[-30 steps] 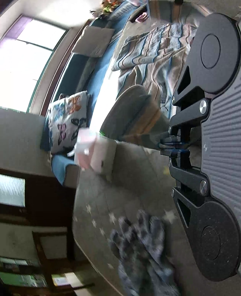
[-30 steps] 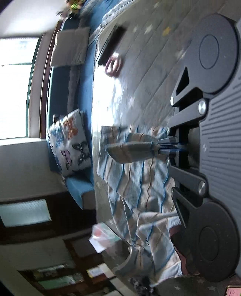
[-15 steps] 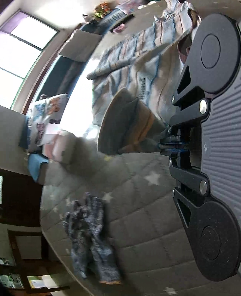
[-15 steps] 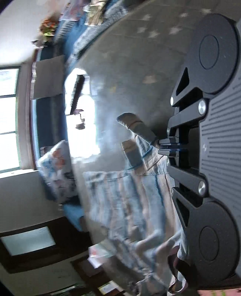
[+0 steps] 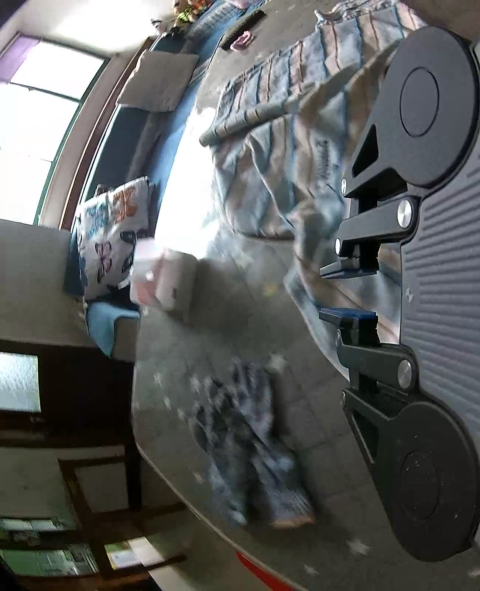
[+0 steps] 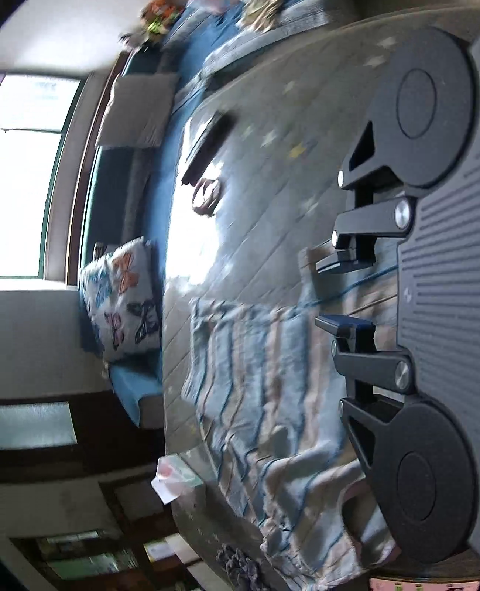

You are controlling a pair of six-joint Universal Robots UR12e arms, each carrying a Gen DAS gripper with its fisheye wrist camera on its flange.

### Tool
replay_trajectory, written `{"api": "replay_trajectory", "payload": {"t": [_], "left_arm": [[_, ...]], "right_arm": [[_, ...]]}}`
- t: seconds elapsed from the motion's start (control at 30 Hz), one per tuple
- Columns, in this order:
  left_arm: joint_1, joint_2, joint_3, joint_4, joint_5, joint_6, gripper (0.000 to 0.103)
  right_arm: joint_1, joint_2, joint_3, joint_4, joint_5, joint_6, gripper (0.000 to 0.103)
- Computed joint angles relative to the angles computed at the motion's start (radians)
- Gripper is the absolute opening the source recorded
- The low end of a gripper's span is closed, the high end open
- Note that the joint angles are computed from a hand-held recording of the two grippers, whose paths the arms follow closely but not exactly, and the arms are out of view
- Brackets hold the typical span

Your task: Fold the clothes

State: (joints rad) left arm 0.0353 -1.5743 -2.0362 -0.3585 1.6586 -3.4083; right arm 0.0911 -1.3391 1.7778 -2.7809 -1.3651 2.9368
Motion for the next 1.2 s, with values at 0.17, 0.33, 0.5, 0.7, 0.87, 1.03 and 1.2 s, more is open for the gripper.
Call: {"api": "replay_trajectory", "payload": {"t": [0.17, 0.33, 0.5, 0.7, 0.87, 1.03, 1.2], "left_arm": [[-0.007, -0.096, 0.085, 0.01, -0.059, 0.028, 0.018], [-0.021, -0.19, 0.17, 0.011, -0.082, 0.05, 0.019], [-0.037, -0.273, 0.242, 0.02, -0.071, 0.094, 0.023], [-0.043, -0.336, 0.296, 0.031, -0.043, 0.131, 0.026], [-0.04, -0.363, 0.314, 0.056, -0.075, 0.178, 0.031], [-0.047, -0.383, 0.332, 0.065, -0.08, 0.218, 0.031], [-0.044, -0.389, 0.333, 0.077, -0.101, 0.232, 0.031]], "right_arm": [[0.028, 0.096, -0.121, 0.037, 0.02, -0.009, 0.024], [0.049, 0.199, -0.24, 0.069, 0.014, -0.004, 0.025], [0.064, 0.302, -0.354, 0.079, 0.002, 0.044, 0.031], [0.077, 0.403, -0.471, 0.107, -0.01, 0.066, 0.037], [0.082, 0.451, -0.525, 0.122, -0.019, 0.076, 0.041], [0.08, 0.461, -0.534, 0.112, -0.001, 0.07, 0.01], [0.075, 0.436, -0.495, 0.043, -0.02, 0.067, 0.004]]}}
